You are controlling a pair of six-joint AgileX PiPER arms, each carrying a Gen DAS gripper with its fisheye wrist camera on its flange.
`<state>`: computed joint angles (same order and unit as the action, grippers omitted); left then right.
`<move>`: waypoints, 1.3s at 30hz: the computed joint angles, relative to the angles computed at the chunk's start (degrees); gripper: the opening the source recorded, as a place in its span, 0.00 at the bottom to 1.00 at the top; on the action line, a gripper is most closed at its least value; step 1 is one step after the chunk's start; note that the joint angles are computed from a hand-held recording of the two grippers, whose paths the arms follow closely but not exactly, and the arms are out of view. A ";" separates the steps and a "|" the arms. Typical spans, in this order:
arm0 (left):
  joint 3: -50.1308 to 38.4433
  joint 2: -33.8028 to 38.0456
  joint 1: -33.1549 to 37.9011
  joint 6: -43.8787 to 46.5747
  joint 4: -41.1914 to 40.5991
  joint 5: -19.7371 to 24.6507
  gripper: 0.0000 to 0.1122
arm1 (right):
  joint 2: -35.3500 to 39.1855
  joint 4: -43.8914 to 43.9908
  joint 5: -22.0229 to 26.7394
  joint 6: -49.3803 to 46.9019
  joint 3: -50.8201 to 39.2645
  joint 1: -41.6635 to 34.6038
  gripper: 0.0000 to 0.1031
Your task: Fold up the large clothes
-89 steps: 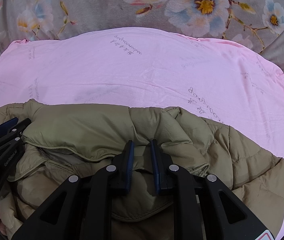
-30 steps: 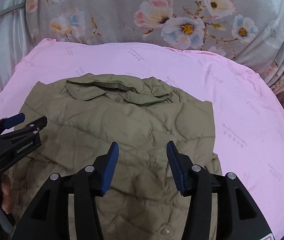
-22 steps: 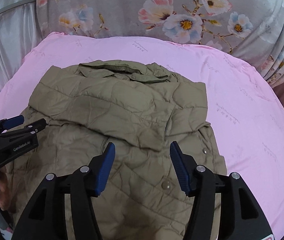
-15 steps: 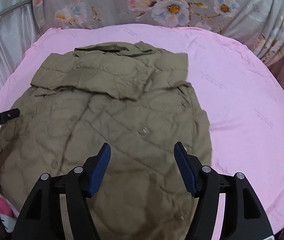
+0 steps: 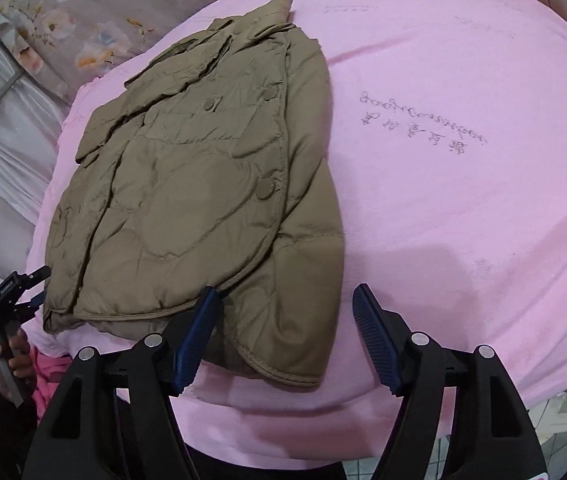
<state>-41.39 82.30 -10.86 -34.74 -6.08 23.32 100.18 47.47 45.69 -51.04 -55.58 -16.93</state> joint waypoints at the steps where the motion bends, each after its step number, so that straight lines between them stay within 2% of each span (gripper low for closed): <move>1: -0.53 0.56 -0.81 1.41 -1.18 0.02 0.54 | 0.18 1.51 1.12 -1.22 0.27 -0.11 0.59; 2: -1.05 0.89 -1.67 0.52 -0.07 0.50 0.52 | 0.02 1.83 0.80 -1.36 0.41 0.28 0.51; 3: -1.64 1.28 -2.99 -2.65 3.33 0.96 0.41 | -0.47 1.84 -0.41 -1.65 0.97 0.73 0.44; 4: -1.71 1.02 -4.24 -5.54 6.21 1.27 0.27 | -0.99 1.73 -1.44 -1.70 1.43 1.06 0.28; 5: -1.68 0.43 -4.58 -6.20 6.88 1.52 0.22 | -1.25 2.45 -1.35 -2.24 1.59 0.60 0.16; 6: -1.76 -0.69 -4.39 -5.88 6.71 1.62 0.13 | -1.73 3.95 -0.46 -3.52 1.89 -0.63 0.11; 7: -1.69 -2.33 -4.58 -6.01 6.86 1.93 0.09 | -2.84 6.30 1.10 -5.39 2.33 -2.16 0.07; 11: -4.64 -10.09 -8.47 -13.03 15.56 7.85 0.05 | -11.10 14.19 7.90 -12.42 3.63 -7.86 0.05; 16: -12.76 -20.06 -16.32 -21.25 27.80 18.97 0.05 | -21.29 20.36 15.24 -15.10 0.92 -12.83 0.05; 18: -17.04 -22.18 -18.88 -23.14 32.02 22.82 0.05 | -22.59 23.09 16.78 -14.49 -1.64 -13.66 0.05; 21: -23.91 -21.33 -19.95 -22.18 35.66 25.85 0.05 | -21.48 26.94 16.12 -12.98 -7.71 -12.59 0.04; 23: -29.03 -17.33 -16.60 -17.82 33.79 24.74 0.06 | -18.03 28.10 13.99 -10.57 -13.44 -10.06 0.04; 25: -33.80 -11.94 -12.82 -13.18 31.08 23.57 0.06 | -13.30 26.17 8.16 -6.94 -19.99 -5.20 0.04; 27: -40.08 -3.22 -9.41 -10.49 30.23 23.75 0.06 | -6.59 20.15 1.64 0.00 -27.96 0.32 0.04; 30: -49.15 10.54 -6.15 -9.03 32.27 25.16 0.07 | 3.90 9.68 -3.79 11.56 -39.26 6.16 0.04; 34: -61.13 26.30 -3.63 -7.72 33.34 27.87 0.08 | 18.42 -4.39 -6.33 26.77 -54.08 11.05 0.05; 39: -74.45 41.81 -2.19 -6.54 33.57 31.89 0.10 | 32.29 -20.12 -4.29 42.04 -70.39 15.27 0.05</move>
